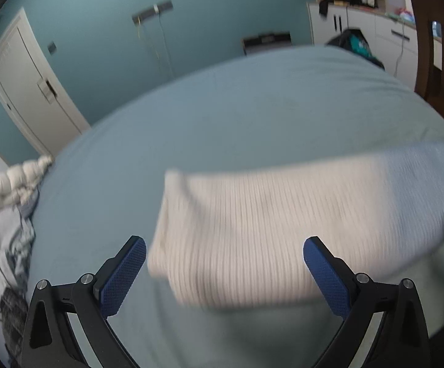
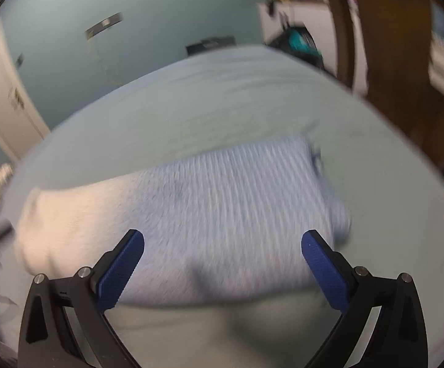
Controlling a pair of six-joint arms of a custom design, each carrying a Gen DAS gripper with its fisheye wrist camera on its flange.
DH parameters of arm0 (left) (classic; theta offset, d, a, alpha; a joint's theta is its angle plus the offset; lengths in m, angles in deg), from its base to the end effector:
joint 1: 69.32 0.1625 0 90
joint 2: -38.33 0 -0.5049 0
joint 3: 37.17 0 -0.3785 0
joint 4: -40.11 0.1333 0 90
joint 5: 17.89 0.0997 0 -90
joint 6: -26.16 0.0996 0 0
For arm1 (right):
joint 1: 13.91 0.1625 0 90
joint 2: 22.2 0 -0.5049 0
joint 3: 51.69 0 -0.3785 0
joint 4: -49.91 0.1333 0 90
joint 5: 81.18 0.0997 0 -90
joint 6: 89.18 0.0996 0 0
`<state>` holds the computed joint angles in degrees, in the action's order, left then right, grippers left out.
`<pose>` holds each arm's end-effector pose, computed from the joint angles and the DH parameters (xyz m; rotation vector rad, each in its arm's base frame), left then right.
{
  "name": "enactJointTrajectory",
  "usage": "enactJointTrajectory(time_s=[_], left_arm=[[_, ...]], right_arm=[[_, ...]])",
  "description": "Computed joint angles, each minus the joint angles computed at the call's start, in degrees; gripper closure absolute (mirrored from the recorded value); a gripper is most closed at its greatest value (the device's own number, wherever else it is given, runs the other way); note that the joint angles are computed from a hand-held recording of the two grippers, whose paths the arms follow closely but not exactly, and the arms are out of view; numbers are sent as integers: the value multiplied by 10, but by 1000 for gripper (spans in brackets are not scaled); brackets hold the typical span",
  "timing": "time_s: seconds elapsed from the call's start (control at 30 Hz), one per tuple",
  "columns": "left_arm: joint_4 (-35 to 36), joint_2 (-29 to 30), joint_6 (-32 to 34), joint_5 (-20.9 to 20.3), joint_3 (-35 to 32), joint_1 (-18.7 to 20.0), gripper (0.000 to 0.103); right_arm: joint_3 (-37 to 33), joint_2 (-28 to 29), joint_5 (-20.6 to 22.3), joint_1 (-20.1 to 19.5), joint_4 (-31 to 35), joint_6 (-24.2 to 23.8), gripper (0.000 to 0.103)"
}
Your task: Fold small clothes
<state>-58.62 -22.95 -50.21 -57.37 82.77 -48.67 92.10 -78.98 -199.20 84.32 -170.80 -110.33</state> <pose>-0.3518 -0.3572 0.1650 0.3163 2.0245 -0.6278 0.1471 -0.4124 0.2122 0.3817 -2.4166 0.9016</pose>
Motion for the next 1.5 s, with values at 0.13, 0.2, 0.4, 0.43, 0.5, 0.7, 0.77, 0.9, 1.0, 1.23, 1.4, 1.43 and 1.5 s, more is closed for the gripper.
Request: enactJointTrajectory(time_s=[0.13,0.2,0.4,0.43,0.5,0.7,0.77,0.9,1.0,1.23,1.4,1.43,1.5], left_arm=[[13,9,-25,-51,-12,-10,0],[17,11,-34,-64,-20,-13,0],[-4,17,-24,-78,-26,-13,0],[-12,17,-16,-80,-24,-11,0],[-27,17,0,-83,-24,-6,0],[-49,21,23,-84,-26,3,0],[-57,23,27,-85,-25,7,0],[-51,25,23,-87,-28,14,0],[-40,27,12,-84,-30,20,0],[-5,38,-17,-60,-36,12,0],[8,61,6,-51,-45,3,0],[-1,63,11,-53,-44,4,0],[-12,64,11,-61,-45,7,0]], right_arm=[[12,-77,141,-77,169,147,2],[9,-93,190,-115,234,206,2],[-6,-93,254,-175,262,273,2],[-10,-89,267,-182,255,276,2],[-4,-80,286,-196,235,285,2],[-3,-31,268,-189,160,304,2],[-5,-13,244,-173,121,295,2],[6,3,223,-166,51,293,17],[14,-9,212,-155,38,272,51],[50,-44,125,-53,-53,179,62],[52,-102,115,-41,4,119,62],[50,-113,119,-54,29,123,62],[33,-123,136,-95,102,177,61]])
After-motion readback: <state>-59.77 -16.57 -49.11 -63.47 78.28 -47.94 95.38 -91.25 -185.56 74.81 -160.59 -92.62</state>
